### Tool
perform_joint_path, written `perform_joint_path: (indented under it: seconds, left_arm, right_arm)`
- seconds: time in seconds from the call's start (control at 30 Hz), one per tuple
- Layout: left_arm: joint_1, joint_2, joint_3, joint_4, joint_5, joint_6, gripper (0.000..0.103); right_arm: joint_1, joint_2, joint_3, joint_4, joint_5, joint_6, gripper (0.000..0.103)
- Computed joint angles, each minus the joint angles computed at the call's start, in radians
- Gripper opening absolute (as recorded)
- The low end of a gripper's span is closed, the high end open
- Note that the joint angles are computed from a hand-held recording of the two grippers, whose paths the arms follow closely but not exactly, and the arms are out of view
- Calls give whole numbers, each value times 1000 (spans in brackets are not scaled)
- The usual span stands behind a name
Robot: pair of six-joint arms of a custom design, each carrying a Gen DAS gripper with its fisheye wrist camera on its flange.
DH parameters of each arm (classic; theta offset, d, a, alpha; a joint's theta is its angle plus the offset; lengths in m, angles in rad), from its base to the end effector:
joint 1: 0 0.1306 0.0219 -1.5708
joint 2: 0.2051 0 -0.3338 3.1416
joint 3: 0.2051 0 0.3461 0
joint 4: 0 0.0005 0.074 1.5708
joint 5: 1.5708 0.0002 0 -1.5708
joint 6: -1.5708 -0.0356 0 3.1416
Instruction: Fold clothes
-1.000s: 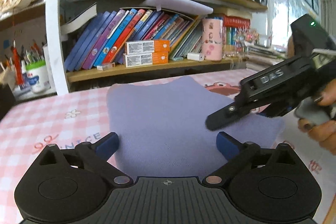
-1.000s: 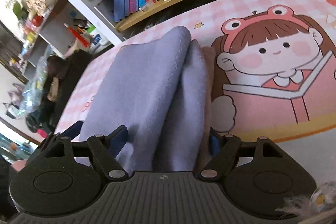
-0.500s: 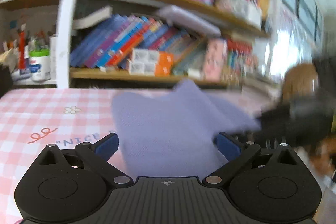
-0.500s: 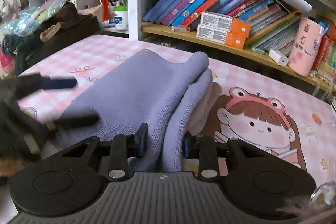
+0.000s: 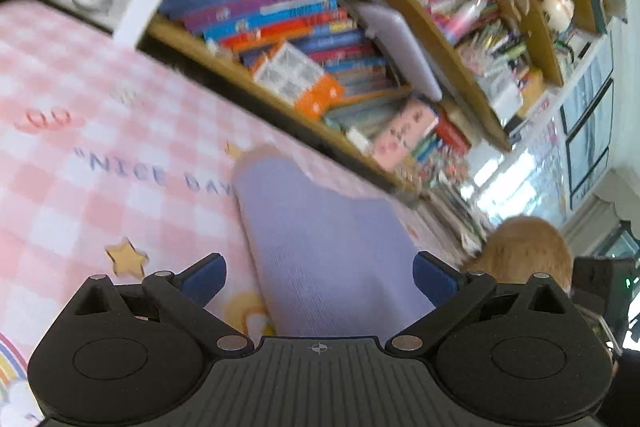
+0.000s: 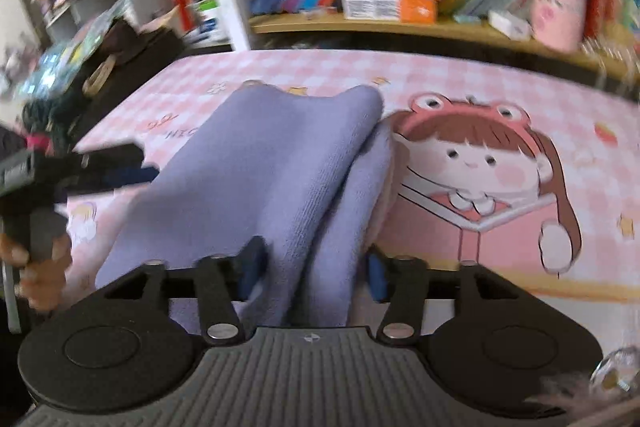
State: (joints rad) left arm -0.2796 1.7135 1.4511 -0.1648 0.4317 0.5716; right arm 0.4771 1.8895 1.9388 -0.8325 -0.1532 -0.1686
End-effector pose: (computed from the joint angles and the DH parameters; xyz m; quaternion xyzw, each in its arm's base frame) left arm 0.5404 -0.1712 0.3104 -0.0048 0.8295 -0.3823 0.4071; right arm 0.5412 0.2853 0.3595 -0.1705 0.9053 0.1884 0.3404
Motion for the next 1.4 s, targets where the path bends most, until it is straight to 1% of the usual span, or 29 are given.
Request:
perform_joint_path:
  seconds: [0.07,0.13,0.23,0.27,0.3,0.33,0.37,0.4,0.43,0.47,0.5,0.57,0.6,0.63,0.73,0.8,0.97,1.0,1.07,1.13,1.17,1.2,1.23,1.3,1.4]
  left_arm:
    - [-5,15,28,-56,-4,-13,101]
    - [-9,27,53,-107,-12,-27,101]
    - [-9,30,54,-111,5,-35,101]
    - [-9,31,54,-109,14,-37,100]
    - [-10,31,51,-103,27,-42,99]
    - [-11,29,46,-94,44,-51,97]
    - [-12,28,42,-85,61,-59,90]
    - [-17,22,35,-76,67,-81,85]
    - [-25,11,25,-67,62,-114,82]
    - [-33,1,16,-58,58,-148,77]
    - [-39,-7,7,-47,58,-176,77]
    - [-46,-17,-6,-28,64,-204,77]
    - [-47,-17,-5,-31,65,-208,77]
    - [-47,-13,2,-41,68,-209,77]
    - [-46,2,29,-87,58,-210,77]
    - [-44,9,38,-102,63,-204,79]
    - [-35,30,62,-148,90,-187,80]
    - [-33,32,64,-148,96,-182,80]
    - [-31,35,64,-147,104,-172,80]
    - [-31,36,63,-143,108,-170,80]
    - [-32,35,61,-139,108,-173,79]
    - [-35,33,58,-135,105,-181,79]
    - [-38,29,54,-131,99,-192,78]
    - [-46,19,47,-127,81,-217,78]
    - [-51,9,38,-124,73,-237,78]
  right_arm:
    - [-16,3,-3,4,-36,-67,63]
    - [-34,11,-6,13,-77,-150,64]
    - [-52,18,-33,50,-127,-278,64]
    - [-52,10,-53,72,-140,-295,63]
    - [-52,2,-73,95,-153,-312,51]
    - [-49,-6,-91,115,-159,-322,43]
    - [-38,-19,-102,123,-125,-295,39]
    - [-26,-32,-113,130,-92,-267,34]
    - [-12,-45,-123,137,-54,-233,32]
    - [11,-60,-134,141,14,-164,30]
    - [28,-74,-149,149,66,-108,30]
    - [59,-98,-179,170,160,-4,29]
    - [59,-109,-196,178,157,-2,30]
    - [57,-119,-214,186,151,-3,30]
    - [26,-144,-266,212,77,-86,33]
    - [5,-147,-276,210,23,-155,40]
    - [-34,-139,-284,207,-79,-273,51]
    - [-40,-135,-286,212,-98,-300,53]
    - [-52,-139,-310,245,-134,-350,54]
    - [-52,-139,-310,248,-137,-353,54]
    - [-48,-136,-302,240,-132,-345,50]
    - [-44,-135,-299,241,-131,-333,43]
    - [-32,-139,-301,247,-103,-302,41]
    - [13,-158,-310,256,13,-140,35]
    - [86,-181,-338,298,189,134,34]
